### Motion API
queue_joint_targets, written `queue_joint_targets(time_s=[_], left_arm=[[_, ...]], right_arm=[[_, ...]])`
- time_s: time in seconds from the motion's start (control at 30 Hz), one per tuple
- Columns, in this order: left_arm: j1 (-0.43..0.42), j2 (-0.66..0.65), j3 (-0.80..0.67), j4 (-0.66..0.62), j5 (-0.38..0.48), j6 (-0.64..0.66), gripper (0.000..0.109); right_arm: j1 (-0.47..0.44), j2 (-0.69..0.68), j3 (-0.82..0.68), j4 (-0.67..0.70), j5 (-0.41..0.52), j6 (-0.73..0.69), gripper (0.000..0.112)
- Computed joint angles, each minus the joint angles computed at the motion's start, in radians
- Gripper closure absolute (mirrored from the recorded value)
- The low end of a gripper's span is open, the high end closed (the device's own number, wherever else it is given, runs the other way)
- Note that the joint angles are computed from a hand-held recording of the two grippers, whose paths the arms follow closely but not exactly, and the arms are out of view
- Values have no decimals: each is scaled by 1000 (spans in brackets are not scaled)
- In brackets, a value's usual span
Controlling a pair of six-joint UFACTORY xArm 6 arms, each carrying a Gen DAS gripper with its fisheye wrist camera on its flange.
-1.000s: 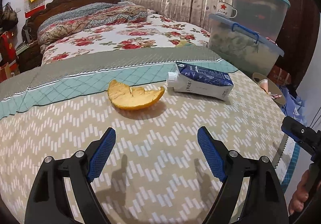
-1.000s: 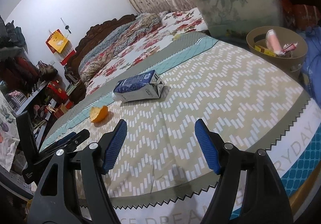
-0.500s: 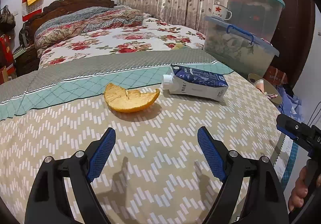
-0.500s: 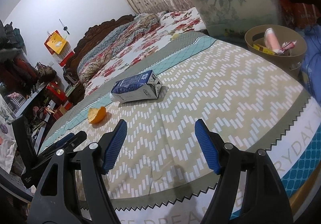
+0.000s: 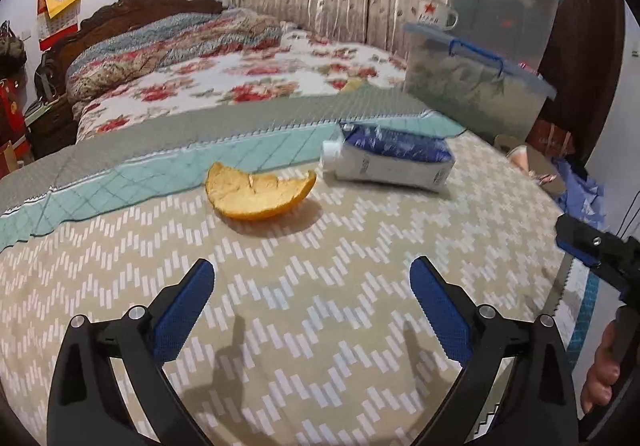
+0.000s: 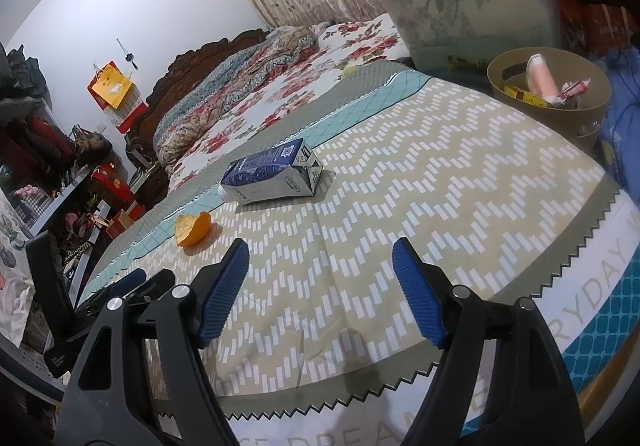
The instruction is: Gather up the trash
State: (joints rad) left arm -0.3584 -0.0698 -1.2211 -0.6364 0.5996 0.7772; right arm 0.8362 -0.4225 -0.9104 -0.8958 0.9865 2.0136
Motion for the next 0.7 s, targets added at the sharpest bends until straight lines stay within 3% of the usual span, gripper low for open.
queue_joint_targets(time_s=[0.37,0.7], left_arm=[[3,-24,29,-121,-50,71,14],[20,7,-11,31,-35,-82,14]], right_arm=[[-4,4,-2,11,-11,-12,37],[-19,11,0,26,-37,-29,37]])
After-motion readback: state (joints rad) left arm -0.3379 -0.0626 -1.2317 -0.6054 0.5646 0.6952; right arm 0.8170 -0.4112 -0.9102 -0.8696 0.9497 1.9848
